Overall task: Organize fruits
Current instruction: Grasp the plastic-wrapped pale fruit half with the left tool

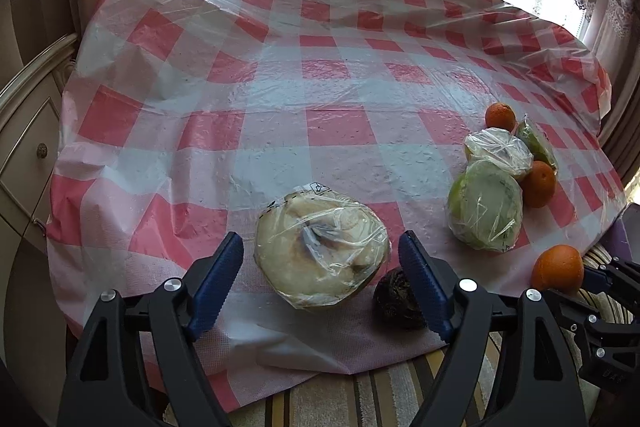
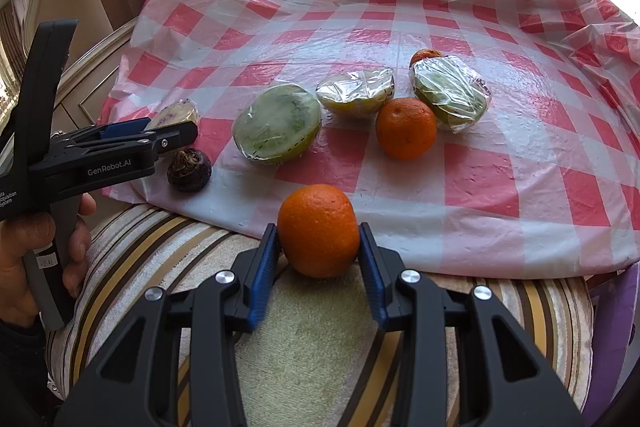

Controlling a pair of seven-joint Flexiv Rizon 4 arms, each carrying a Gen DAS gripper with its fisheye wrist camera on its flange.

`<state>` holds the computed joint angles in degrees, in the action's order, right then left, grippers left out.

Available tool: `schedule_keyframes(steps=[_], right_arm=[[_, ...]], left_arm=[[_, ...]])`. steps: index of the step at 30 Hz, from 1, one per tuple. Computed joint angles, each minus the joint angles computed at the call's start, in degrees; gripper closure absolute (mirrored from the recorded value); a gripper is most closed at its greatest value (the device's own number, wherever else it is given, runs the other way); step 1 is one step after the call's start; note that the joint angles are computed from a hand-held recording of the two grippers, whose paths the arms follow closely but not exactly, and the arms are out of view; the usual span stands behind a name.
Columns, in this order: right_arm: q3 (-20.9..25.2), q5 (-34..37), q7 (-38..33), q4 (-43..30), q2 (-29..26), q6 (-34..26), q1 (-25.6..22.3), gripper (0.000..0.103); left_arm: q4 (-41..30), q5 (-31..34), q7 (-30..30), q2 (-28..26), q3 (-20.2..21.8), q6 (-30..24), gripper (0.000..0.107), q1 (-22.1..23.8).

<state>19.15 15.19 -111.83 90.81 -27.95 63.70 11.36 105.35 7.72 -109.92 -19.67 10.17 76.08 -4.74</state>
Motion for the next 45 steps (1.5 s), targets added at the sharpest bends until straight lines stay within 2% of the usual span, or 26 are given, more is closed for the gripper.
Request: schedule_keyframes(steps=[1, 4, 12, 18, 24, 33, 45], right_arm=[[0.0, 0.0, 0.0, 0.0, 0.0, 0.0, 0.0, 0.063], [0.0, 0.0, 0.0, 0.0, 0.0, 0.0, 0.0, 0.063], [-0.2, 0.0, 0.2, 0.2, 0.0, 0.5, 0.1, 0.063], [-0.2, 0.0, 0.5, -0.1, -0.1, 0.8, -0.2, 0.064], [0.6, 1.4, -0.3, -0.1, 0.1, 1.0, -1.3, 0.064], [1.8, 6.5, -2.2, -1.2, 1.1, -0.5, -4.0, 0.064], [-0.7, 10.9, -2.0, -0.7, 3.4, -0.9, -6.5, 0.064]], left_arm=[[0.1, -0.3, 0.0, 0.0, -0.2, 0.0, 0.03, 0.2], [0.4, -1.5, 1.4, -0.1, -1.3, -0.1, 0.042, 1.1], [-0.2, 0.8, 0.1, -0.1, 0.4, 0.4, 0.044, -0.6], [-1.5, 6.5, -4.8, 0.4, 3.5, 0.5, 0.044, -3.6], [-3.0, 11.6, -7.9, 1.0, 4.0, 0.2, 0.045, -5.1], [-3.4, 11.7, -6.0, 1.3, 0.8, 0.4, 0.045, -4.8], [-4.7, 7.7, 0.3, -0.2, -2.3, 1.1, 0.045, -5.8]])
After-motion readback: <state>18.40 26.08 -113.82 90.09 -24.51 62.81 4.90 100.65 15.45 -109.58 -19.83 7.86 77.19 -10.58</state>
